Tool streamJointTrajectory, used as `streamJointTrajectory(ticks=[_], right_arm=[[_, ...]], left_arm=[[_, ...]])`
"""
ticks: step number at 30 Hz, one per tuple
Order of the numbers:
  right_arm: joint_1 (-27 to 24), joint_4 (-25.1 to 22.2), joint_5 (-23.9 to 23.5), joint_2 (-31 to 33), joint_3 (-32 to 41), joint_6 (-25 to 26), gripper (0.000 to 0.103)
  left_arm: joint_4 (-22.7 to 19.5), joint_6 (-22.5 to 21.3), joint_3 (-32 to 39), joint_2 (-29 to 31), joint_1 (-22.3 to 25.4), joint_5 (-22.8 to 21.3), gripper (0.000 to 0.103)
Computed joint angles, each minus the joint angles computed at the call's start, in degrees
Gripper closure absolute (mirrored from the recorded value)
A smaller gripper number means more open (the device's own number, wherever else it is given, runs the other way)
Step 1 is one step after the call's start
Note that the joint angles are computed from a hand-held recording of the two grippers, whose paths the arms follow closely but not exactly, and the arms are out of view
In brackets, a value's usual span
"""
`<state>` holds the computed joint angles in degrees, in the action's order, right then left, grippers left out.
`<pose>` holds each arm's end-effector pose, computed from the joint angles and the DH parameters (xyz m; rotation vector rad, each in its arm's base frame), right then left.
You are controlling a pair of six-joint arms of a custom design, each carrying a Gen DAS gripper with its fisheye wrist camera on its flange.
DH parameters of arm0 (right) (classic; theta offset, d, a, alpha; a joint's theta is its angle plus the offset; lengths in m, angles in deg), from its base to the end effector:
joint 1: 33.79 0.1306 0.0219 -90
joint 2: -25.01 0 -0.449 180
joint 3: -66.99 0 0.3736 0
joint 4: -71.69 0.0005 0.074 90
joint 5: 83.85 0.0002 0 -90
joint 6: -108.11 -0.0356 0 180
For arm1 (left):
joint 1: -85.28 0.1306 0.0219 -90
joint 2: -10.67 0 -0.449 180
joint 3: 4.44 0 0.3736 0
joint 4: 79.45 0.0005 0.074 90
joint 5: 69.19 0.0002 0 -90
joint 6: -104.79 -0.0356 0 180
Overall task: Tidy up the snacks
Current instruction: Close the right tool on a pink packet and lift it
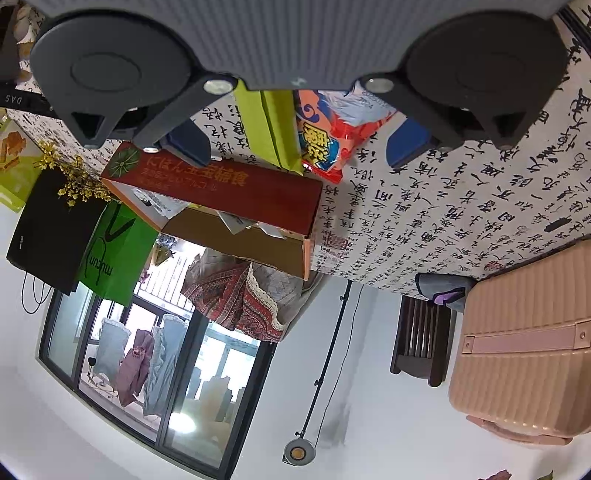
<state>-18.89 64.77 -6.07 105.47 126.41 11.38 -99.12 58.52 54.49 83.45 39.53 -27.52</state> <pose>0.3772 0.1076 0.3881 -0.2808 2.0585 0.4519 0.2511 -0.2203 0.4159 -0.4230 1.9019 -0.1124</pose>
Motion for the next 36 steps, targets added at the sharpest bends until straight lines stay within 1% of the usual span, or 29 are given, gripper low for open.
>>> streamJointTrajectory(ticks=[3,7,9,13,16,18,21,23,24,27,29,30,31,33,36], right_arm=[[0.6,-1.2,0.3,-0.1,0.6,0.9,0.0],[2.7,-5.7,0.7,0.4,2.6,4.2,0.0],[4.4,-8.1,2.0,1.1,4.1,5.7,0.0],[8.0,-13.4,4.4,3.9,8.2,6.7,0.0],[10.9,-15.9,7.3,6.4,11.2,8.3,0.0],[12.3,-17.5,8.8,8.3,13.1,7.9,0.0],[13.5,-18.6,10.4,10.9,15.1,6.3,0.0],[14.2,-18.9,11.3,12.2,15.8,5.4,0.0],[14.5,-18.1,11.5,12.2,15.5,5.3,0.002],[15.1,-17.9,11.5,12.3,15.6,5.7,0.006],[15.0,-18.3,10.7,12.0,15.6,6.2,0.012],[14.8,-18.5,10.2,11.8,15.6,6.6,0.022],[14.7,-18.5,9.5,11.6,15.5,7.1,0.035],[14.8,-18.8,8.9,11.0,15.4,8.3,0.035],[14.7,-17.8,8.9,10.0,14.2,9.2,0.035]], left_arm=[[0.2,-0.1,-0.2,-0.2,0.3,0.4,0.0],[0.0,0.8,-0.3,-0.5,0.6,0.7,0.0],[0.0,1.4,-0.6,-0.8,0.7,0.8,0.0],[-0.7,2.9,-0.5,-1.0,0.8,0.3,0.0],[-1.9,4.1,-0.3,-0.9,1.1,0.5,0.0],[-1.9,4.5,-0.4,-1.1,1.3,0.8,0.0],[-1.0,4.2,-0.9,-1.4,1.4,1.4,0.0],[-1.1,4.1,-0.7,-1.2,1.5,1.7,0.0],[-1.0,4.1,-0.7,-1.2,1.5,1.8,0.0],[-0.4,3.9,-1.0,-1.4,1.6,2.1,0.0],[0.2,3.8,-1.2,-1.6,1.5,2.1,0.0],[0.4,3.8,-1.3,-1.6,1.5,2.2,0.0],[0.2,3.9,-1.2,-1.6,1.5,2.3,0.0],[-0.1,4.1,-1.1,-1.5,1.5,2.2,0.0],[0.0,4.5,-1.2,-1.6,1.5,2.0,0.0]])
